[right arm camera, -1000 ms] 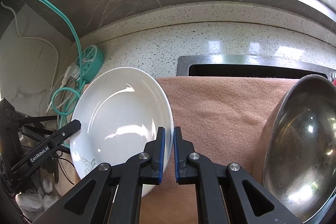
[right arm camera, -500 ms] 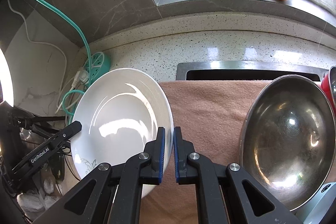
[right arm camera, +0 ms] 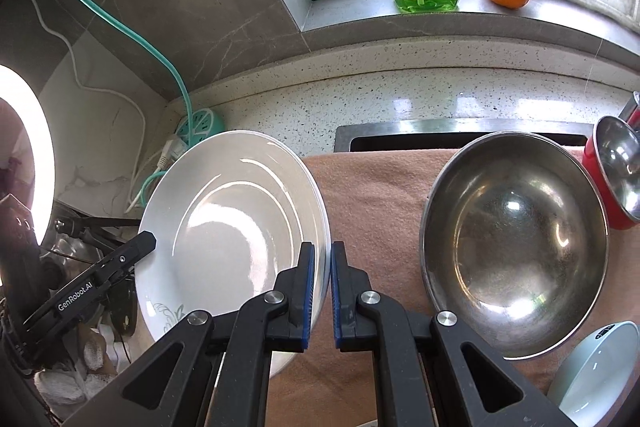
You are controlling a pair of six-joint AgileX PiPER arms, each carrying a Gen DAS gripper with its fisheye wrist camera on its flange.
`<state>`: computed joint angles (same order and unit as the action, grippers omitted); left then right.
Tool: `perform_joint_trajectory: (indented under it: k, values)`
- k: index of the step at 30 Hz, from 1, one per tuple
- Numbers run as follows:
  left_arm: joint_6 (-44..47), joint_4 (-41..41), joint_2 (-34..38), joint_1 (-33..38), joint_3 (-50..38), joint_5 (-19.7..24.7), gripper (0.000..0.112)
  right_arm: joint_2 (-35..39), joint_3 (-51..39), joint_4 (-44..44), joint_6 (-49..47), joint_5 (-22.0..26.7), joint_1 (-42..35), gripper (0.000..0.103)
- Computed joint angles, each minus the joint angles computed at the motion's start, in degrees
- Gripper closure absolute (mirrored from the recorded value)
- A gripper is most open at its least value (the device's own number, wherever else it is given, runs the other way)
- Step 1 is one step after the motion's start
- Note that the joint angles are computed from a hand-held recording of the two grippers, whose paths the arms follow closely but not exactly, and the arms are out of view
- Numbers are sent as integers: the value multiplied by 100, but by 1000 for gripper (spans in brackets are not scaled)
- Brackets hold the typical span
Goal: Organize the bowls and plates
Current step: 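Lift the white plate with both grippers and carry it toward the plate stack, then lower the white plate onto the pink-rose plate with both grippers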
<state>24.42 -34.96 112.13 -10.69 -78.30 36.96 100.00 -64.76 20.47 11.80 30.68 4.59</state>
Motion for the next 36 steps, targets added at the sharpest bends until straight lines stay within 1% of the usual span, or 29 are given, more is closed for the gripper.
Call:
perform_joint_trajectory:
  k: [13, 19, 27, 36]
  values:
    - [-55, -28, -827, -317, 920, -293, 106, -1057, 1081, 180, -178, -122, -85, 96]
    - [-284, 56, -1195, -574, 1356, -481, 106, -1558, 1609, 312, -386, -118, -190, 96]
    - [-612, 81, -1673, -966, 1992, -759, 106, -2273, 2261, 429, -668, 39, -435, 96]
    - [-1061, 196, -2200, -1423, 2652, -1043, 106, -3118, 2865, 483, -970, 398, -788, 96]
